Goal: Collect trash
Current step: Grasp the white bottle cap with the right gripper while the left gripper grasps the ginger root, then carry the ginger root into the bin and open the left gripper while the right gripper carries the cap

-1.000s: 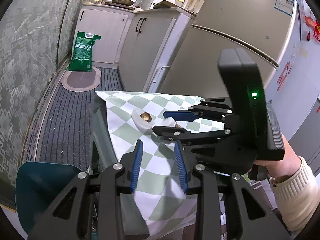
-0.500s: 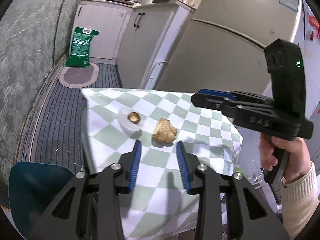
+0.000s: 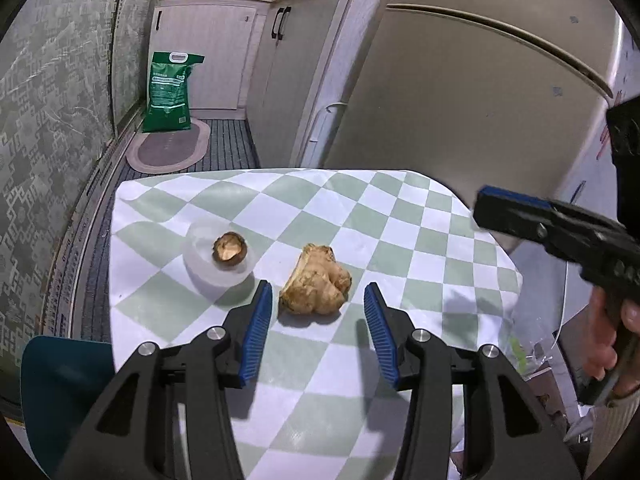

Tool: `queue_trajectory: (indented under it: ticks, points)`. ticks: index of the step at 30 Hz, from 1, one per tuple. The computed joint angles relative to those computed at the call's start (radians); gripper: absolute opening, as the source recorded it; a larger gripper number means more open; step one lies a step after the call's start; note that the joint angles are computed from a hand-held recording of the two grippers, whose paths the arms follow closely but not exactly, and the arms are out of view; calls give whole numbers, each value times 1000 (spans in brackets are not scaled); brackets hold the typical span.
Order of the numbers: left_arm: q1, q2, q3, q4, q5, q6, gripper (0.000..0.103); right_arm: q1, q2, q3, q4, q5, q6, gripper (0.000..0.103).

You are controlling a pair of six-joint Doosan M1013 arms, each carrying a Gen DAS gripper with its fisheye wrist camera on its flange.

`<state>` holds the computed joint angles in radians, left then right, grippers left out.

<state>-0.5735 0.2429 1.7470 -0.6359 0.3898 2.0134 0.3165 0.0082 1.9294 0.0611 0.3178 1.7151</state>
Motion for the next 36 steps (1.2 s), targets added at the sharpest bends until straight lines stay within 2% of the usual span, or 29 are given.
queue_trajectory:
  ticks: [6, 9, 12, 14, 23, 28, 36]
  points:
    - [-31, 10, -11, 217, -38, -172, 50, -7, -16, 26, 38, -7, -37, 30]
    - [-50, 13, -12, 407, -65, -330, 43, -7, -21, 36, 46, -6, -42, 30]
    - [-57, 13, -10, 467, -75, -380, 41, 3, -19, 38, 23, 3, -24, 30]
    - [-51, 9, -6, 412, -75, -341, 35, 11, -21, 41, 20, 1, -16, 30]
    - [-17, -48, 49, -47, -108, 96, 35, 47, -26, 42, -63, 3, 88, 30]
    - [9, -72, 71, -178, -113, 222, 35, 75, -11, 20, -130, 14, 153, 30]
    - [90, -111, 112, -358, -104, 377, 35, 122, 32, -36, -181, 37, 177, 30]
